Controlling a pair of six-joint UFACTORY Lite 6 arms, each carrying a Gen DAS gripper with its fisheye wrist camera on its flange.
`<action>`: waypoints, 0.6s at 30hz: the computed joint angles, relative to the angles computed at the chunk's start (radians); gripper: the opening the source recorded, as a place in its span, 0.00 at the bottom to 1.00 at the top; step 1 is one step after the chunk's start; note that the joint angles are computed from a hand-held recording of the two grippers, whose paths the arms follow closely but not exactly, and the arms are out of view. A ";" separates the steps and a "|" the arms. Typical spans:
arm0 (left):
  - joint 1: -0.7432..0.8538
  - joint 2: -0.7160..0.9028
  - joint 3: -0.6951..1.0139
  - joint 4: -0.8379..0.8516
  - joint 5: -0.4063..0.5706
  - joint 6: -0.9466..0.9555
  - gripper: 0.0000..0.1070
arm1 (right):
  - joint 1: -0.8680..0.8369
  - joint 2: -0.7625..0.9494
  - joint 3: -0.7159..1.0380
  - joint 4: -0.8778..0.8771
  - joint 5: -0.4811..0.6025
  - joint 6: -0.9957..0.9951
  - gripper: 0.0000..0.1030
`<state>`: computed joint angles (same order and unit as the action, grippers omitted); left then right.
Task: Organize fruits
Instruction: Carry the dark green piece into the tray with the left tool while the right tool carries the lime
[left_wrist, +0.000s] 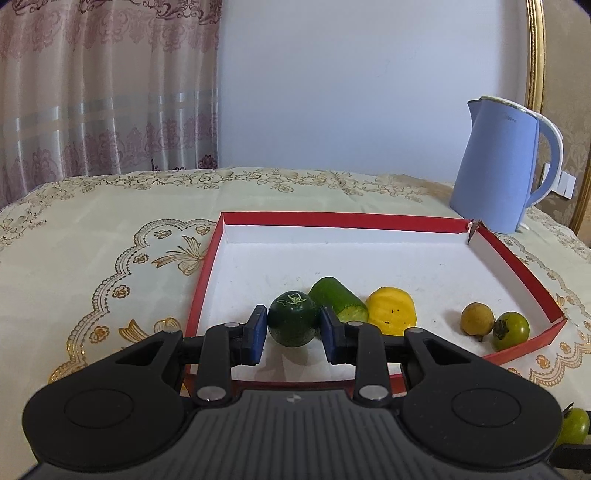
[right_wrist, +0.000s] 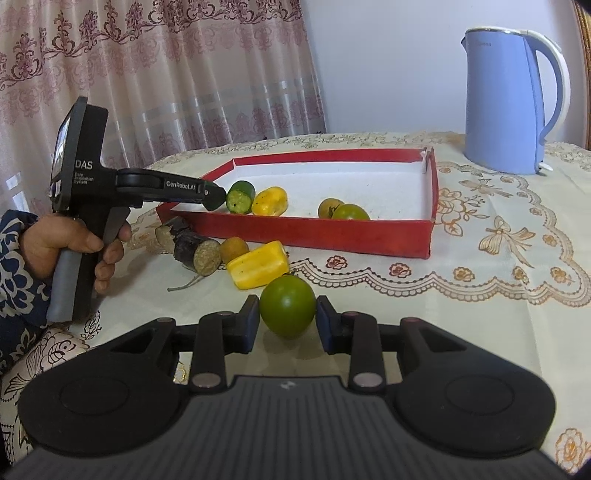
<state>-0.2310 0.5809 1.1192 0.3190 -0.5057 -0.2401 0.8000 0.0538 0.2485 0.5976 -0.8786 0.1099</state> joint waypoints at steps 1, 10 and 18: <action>0.000 0.001 -0.007 -0.008 -0.014 0.013 0.27 | 0.003 -0.008 0.001 0.009 0.008 -0.011 0.30; 0.022 0.013 0.007 0.076 -0.019 -0.077 0.27 | -0.050 -0.199 0.018 0.130 0.127 -0.272 0.30; 0.023 0.015 0.009 0.082 -0.019 -0.086 0.27 | -0.284 -0.134 0.181 0.024 0.252 -0.389 0.30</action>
<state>-0.2077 0.5956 1.1281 0.4011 -0.5248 -0.3266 0.5161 -0.0806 0.4292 0.6215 -0.6266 -0.2794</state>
